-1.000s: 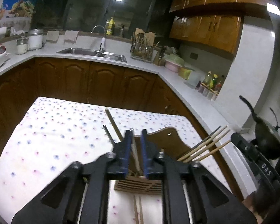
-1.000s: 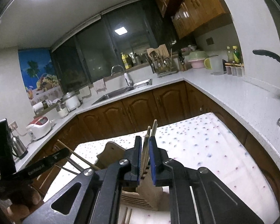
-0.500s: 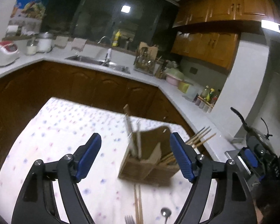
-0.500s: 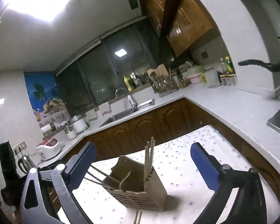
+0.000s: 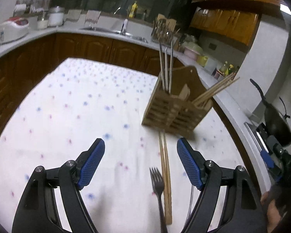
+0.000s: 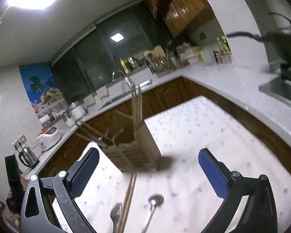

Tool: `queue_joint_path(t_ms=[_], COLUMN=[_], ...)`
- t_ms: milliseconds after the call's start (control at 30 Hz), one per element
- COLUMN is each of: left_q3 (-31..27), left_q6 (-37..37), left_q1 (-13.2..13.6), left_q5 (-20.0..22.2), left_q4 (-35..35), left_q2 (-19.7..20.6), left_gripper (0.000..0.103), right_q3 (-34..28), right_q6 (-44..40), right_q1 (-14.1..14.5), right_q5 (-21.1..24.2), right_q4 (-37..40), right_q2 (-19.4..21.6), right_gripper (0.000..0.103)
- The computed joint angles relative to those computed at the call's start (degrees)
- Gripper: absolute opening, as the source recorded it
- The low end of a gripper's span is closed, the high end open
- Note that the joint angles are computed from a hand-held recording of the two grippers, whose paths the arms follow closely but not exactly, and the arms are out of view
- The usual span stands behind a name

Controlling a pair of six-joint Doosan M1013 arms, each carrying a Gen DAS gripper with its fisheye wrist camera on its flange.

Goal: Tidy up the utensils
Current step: 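Open both tools and move them back over the fork and spoon, then grasp the metal fork with the left tool while the right tool grasps the metal spoon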

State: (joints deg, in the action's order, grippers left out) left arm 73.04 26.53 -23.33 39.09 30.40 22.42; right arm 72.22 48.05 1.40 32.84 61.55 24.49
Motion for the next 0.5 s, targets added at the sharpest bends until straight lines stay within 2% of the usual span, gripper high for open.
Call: queue_joint_path(t_ms=[500], left_q3=[3.1], left_q6=[5.1], left_q1=[-0.1], left_q5=[0.1], left_q4=[-9.5], left_q2=[-0.3], left_gripper=[0.078], right_q3=[4.9], right_q6=[0.7], right_q1=[0.2], right_q5=[3.6], right_q4=[-4.3], right_q2=[-1.5], right_gripper=[0.103])
